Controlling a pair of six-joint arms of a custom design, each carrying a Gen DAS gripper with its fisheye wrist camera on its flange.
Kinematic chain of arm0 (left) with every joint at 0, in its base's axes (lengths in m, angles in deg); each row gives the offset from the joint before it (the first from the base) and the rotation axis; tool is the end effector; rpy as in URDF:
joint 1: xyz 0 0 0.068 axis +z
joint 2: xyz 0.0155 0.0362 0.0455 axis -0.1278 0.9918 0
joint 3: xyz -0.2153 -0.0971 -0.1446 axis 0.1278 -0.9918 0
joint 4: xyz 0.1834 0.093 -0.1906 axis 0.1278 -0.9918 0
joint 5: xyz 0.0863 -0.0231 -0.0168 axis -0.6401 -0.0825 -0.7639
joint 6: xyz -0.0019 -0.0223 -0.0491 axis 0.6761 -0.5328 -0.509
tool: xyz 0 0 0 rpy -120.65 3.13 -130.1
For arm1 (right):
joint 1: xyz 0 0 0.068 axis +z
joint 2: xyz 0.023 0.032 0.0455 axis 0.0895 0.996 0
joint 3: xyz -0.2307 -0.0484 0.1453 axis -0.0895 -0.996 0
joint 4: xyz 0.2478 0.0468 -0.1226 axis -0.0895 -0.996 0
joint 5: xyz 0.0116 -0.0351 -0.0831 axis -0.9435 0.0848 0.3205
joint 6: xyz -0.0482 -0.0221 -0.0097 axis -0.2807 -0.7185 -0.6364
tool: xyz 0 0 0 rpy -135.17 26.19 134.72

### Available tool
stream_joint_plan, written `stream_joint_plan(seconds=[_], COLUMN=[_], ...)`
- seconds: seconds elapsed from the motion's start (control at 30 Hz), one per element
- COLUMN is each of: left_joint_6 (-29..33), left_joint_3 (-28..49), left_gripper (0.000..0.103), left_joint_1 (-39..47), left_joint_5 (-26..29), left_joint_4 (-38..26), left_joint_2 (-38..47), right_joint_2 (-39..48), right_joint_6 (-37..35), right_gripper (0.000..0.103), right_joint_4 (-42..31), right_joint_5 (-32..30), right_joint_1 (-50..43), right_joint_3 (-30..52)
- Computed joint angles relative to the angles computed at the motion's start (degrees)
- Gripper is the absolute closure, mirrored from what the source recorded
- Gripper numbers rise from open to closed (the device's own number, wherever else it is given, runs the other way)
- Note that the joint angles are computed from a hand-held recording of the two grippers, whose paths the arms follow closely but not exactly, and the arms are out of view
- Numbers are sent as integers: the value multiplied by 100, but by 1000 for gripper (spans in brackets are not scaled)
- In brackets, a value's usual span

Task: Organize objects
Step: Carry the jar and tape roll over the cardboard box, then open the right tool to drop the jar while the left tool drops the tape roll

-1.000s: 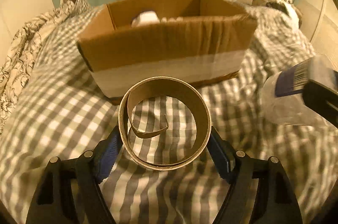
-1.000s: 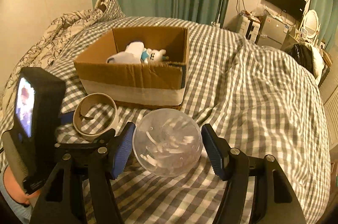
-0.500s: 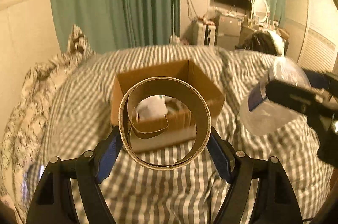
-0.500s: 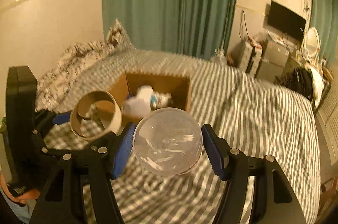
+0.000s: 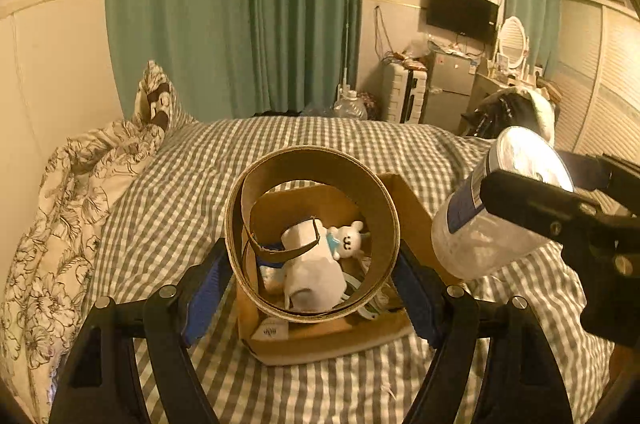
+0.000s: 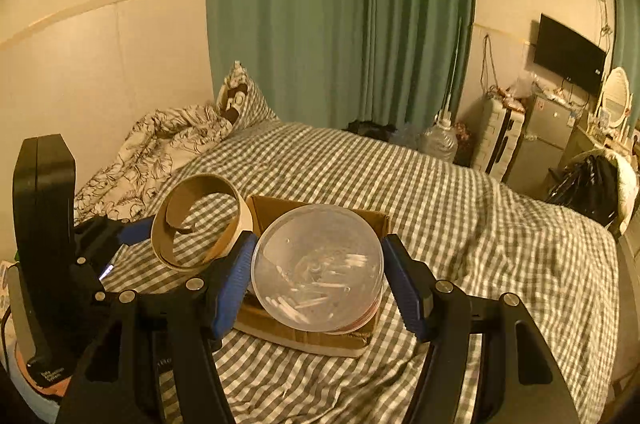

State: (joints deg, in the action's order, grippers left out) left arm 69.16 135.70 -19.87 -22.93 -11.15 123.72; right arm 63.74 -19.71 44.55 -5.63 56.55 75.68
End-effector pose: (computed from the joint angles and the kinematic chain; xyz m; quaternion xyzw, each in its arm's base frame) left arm 0.3280 -0.0823 0.1667 0.2317 0.8676 -0.1264 0.4215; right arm 0.2525 0.2782 0.2309 0.0261 0.8900 -0.0223 0.4546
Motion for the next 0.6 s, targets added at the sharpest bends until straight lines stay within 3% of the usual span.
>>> stream_joint_plan(seconds=[0.23,0.4,0.6], left_joint_6=[-104,-120,-102], left_joint_3=[554,882,1249], left_gripper=[23,23,23], left_joint_1=[-83,-130,-145], left_joint_5=[-117,-133,-123], left_joint_4=[53,8,-155], left_joint_2=[941,1490,2029], right_joint_2=[515,678,1147], right_joint_6=[-319,-318,-349], right_gripper=[40,40,40], right_joint_4=[432,936,812], right_joint_5=[-734,-1712,-2193], right_joint_1=[-567,-990,-1207], right_joint_3=[121,-90,132])
